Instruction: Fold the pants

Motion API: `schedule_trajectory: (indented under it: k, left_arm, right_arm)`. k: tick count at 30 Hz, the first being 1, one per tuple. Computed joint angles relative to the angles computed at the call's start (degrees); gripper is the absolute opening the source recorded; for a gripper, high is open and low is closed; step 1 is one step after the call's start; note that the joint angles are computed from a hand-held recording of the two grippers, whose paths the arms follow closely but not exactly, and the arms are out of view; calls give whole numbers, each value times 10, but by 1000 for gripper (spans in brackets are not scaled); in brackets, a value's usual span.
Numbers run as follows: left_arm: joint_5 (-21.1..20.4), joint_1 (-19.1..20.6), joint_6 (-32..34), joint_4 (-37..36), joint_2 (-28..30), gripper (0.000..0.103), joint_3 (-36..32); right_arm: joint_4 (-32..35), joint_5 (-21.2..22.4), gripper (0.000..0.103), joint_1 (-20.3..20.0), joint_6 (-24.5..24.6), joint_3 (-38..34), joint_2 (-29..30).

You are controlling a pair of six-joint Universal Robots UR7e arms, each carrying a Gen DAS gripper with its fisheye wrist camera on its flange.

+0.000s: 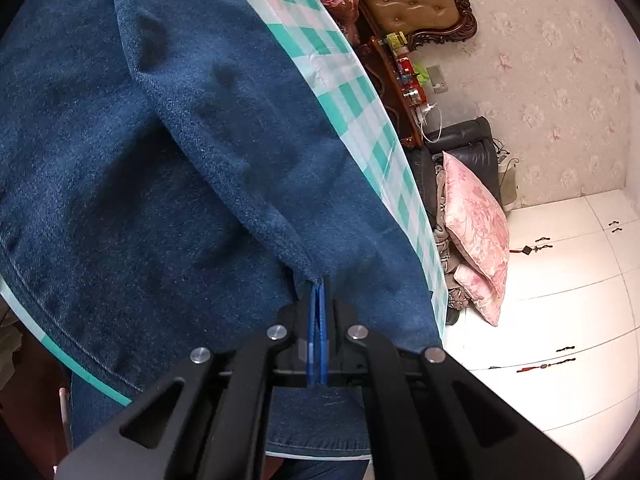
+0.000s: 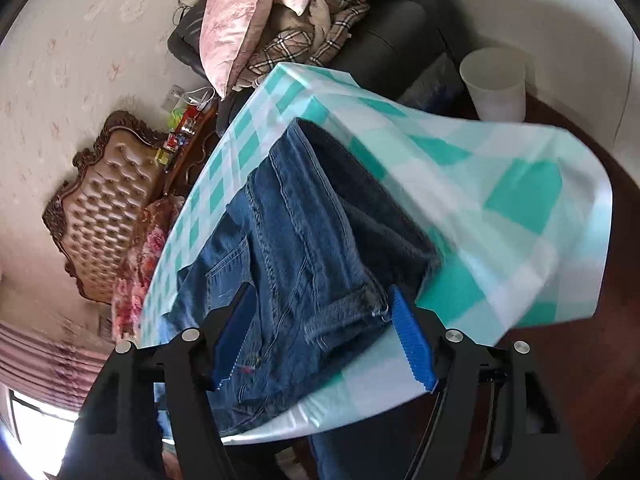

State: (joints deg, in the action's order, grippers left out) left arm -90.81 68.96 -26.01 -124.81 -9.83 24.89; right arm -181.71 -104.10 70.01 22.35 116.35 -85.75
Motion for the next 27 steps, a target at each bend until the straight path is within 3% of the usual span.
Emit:
schedule_trajectory:
  k: [4, 11, 15, 18, 19, 20, 21, 24, 27]
  left_arm:
    - [-1, 0, -8, -12, -4, 1, 14]
    - [-8, 4, -14, -18, -6, 1, 23]
    - [-15, 6, -16, -7, 8, 1, -3]
    - [-18, 6, -19, -11, 8, 1, -2]
    - [-19, 6, -19, -11, 9, 1, -4]
    - [-19, 6, -18, -7, 11, 1, -8]
    - [-20, 7, -18, -2, 15, 1, -17]
    - [-19, 6, -13, 18, 30, 1, -51]
    - [0, -6, -1, -24, -7, 1, 10]
  right_arm:
    - [16, -19, 68, 8, 18, -8, 7]
    - [12, -113, 68, 45, 41, -5, 18]
    - [24, -86, 65, 50, 12, -23, 43]
    - [32, -89, 54, 48, 9, -43, 64]
    - [36, -100, 41, 50, 9, -49, 69]
    - [38, -113, 17, 54, 6, -56, 75]
    - [35, -117, 11, 56, -2, -60, 79]
    - [13, -141, 7, 76, -36, -71, 85]
    - [-10, -142, 7, 94, -58, -77, 80]
